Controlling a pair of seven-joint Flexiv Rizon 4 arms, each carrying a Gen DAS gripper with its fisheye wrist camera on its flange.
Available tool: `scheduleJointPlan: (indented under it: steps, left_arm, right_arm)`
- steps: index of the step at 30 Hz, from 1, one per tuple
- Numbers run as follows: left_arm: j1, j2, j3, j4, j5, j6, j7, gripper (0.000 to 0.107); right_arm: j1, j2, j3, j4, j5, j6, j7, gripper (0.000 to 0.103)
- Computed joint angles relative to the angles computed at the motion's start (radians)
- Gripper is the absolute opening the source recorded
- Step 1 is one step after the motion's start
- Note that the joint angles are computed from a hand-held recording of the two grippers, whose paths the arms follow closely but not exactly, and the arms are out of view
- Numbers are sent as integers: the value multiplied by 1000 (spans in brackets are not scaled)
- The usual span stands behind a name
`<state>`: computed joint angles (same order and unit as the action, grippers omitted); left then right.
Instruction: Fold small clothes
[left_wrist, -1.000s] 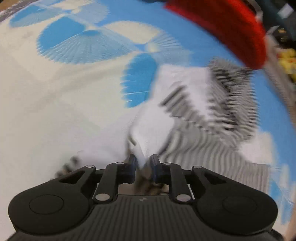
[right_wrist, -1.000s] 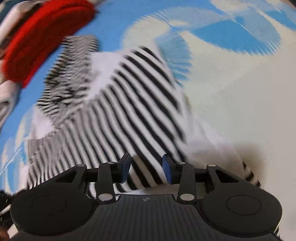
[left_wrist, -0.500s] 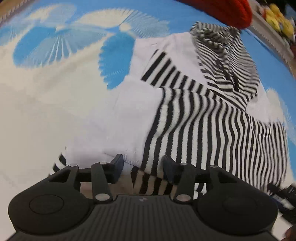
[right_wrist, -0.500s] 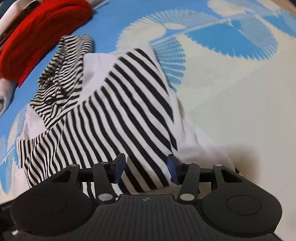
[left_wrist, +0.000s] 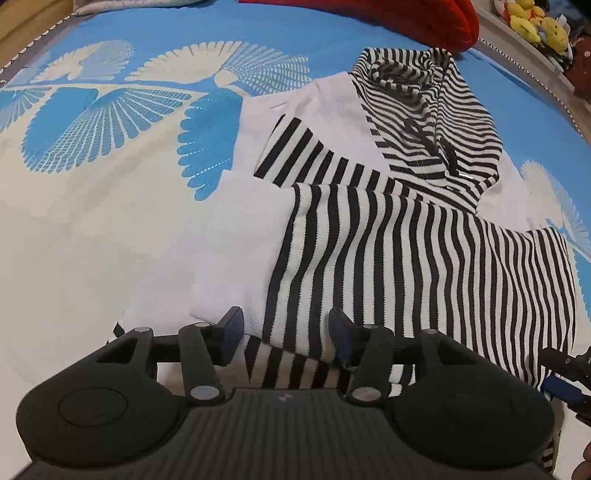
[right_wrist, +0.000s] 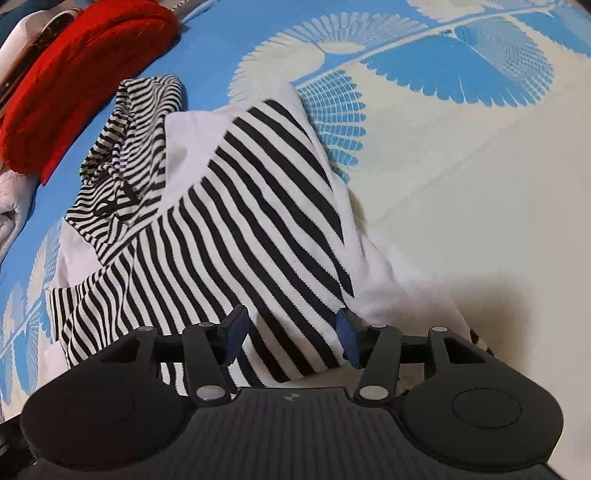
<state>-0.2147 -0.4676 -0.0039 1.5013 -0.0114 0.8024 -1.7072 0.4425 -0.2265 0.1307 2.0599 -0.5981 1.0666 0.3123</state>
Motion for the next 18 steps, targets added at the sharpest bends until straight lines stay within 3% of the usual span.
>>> scheduleJointPlan:
  steps: [7,12,18]
  left_arm:
    - [-10,3,5,-5,20,23,-12,56]
    - [-12,13,-1,6,15,37,-8,56]
    - [-17,40,-5,42,16,62,7,65]
  right_arm:
    - [19,18,-11,-43,-179,-121,-87,55]
    - [11,35,7,-48,-210,-154,-126,55]
    - [19,64,30,-40,-232,-225,-140,55]
